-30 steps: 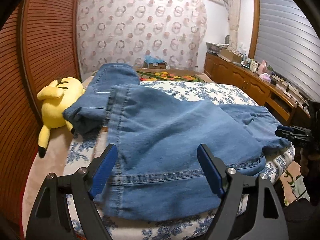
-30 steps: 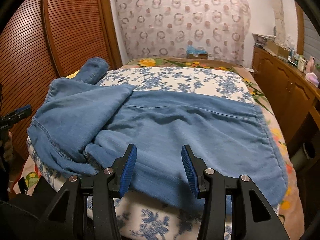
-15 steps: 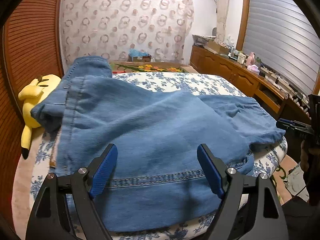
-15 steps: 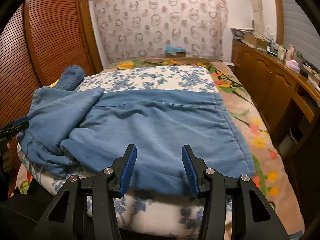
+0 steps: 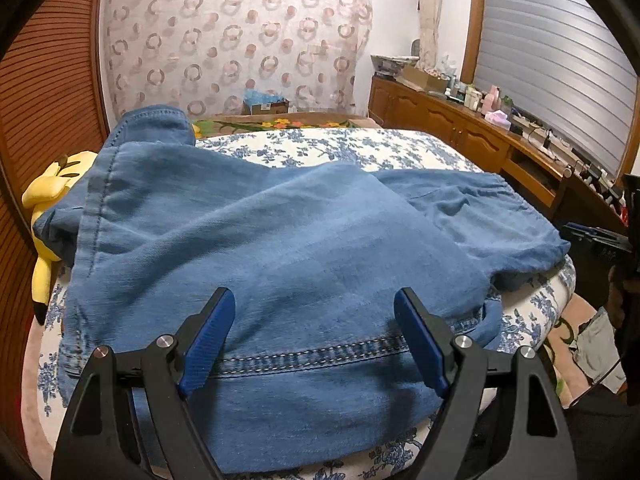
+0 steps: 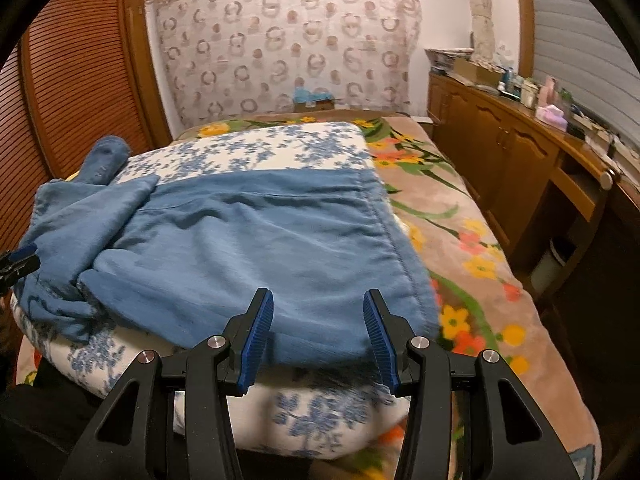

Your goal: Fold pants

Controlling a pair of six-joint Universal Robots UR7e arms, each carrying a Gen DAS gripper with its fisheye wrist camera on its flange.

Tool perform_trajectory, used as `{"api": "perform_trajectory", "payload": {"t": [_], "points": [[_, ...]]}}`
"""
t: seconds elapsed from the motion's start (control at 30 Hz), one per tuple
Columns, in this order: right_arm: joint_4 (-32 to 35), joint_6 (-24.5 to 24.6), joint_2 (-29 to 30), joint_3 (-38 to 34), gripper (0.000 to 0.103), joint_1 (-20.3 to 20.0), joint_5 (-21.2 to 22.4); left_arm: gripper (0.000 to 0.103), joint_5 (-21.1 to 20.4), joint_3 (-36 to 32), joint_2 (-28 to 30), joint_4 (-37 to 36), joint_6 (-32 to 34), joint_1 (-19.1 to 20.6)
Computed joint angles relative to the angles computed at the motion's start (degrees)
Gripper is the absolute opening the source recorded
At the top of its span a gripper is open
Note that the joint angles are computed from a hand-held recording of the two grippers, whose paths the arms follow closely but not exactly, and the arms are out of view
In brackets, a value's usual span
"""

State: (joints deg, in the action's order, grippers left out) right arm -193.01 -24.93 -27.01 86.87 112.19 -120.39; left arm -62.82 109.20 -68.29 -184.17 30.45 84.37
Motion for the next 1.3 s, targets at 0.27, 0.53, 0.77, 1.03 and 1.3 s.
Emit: {"api": "perform_trajectory", "payload": {"t": [0.27, 0.53, 0.77, 1.03, 1.3], "points": [[-0.18, 1.66, -0.71, 0.49, 0.049, -1.17, -2.40, 0.082, 1.03, -0.81, 1.64, -0.51, 0.55, 0.68], [0.57, 2.84, -0.99, 0.57, 0.049, -1.84, -2.57, 0.083, 2.81, -0.68, 2.82, -3.04, 2.23, 0.47], [1.14, 3.63, -0.93, 0.16, 0.049, -2.64, -2.53, 0.086, 2.87, -0.39, 3.02, -4.35, 3.70, 0.48], [2.91, 6.13, -0.70, -1.26, 0.049, -3.56, -3.33, 0.086, 2.88, -0.35, 3.02, -4.58, 3.65, 0.53], [4.13, 9.96, -0.19, -2.76, 0.049, -4.67, 0.07, 0.086, 2.72, -0.34, 2.98, -4.57, 3.74, 0.61]]}}
